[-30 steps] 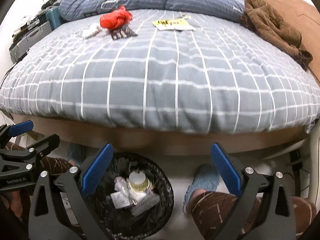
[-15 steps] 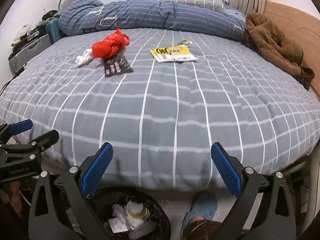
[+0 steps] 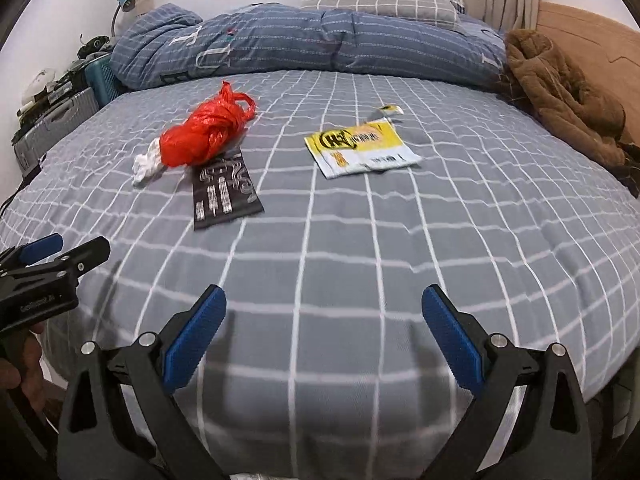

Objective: Collect trash
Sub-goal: 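Grasp the white tissue with the left tool while the right grasps the black wet-wipe packet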

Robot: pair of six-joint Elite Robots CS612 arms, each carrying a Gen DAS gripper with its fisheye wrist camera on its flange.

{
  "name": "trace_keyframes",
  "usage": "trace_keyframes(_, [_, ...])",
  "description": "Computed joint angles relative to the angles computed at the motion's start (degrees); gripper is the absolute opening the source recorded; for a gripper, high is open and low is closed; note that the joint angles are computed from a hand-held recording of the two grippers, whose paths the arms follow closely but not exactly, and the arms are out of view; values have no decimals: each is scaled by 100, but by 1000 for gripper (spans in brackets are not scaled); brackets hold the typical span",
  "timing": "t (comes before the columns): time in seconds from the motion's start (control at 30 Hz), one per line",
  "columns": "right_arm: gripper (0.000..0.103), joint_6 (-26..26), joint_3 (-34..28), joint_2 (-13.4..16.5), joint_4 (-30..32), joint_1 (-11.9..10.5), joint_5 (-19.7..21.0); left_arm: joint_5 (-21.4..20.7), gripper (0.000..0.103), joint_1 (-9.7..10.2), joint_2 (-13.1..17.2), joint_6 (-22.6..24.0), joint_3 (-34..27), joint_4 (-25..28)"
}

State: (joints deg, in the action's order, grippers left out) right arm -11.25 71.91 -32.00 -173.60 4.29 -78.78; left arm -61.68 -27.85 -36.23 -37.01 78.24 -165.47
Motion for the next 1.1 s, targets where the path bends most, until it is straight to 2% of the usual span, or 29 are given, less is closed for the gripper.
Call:
trace_keyframes(0.4, [92, -365, -1182, 507, 755, 219, 305, -73, 97, 302, 345, 328, -730, 218])
trace_keyframes(0.67, [90, -554, -1831, 772, 1483, 289, 497, -509, 97, 512, 594, 464, -1225, 400])
trace_keyframes(0.77, [85, -544, -2068, 865, 1784, 303, 555, -573, 96, 552, 667, 563, -1390, 448])
trace_keyframes(0.9, [83, -646, -2321, 987, 2024, 350, 500, -601, 95, 590, 780, 674, -1656, 612])
trace_keyframes(0.97, [79, -685, -2466, 1055, 2196, 372, 474, -658, 92, 618, 832, 709, -1776, 728])
trace_keyframes(1.1, [76, -788, -2643, 1134, 2445, 414, 431, -842, 82, 665, 925, 765, -1969, 896])
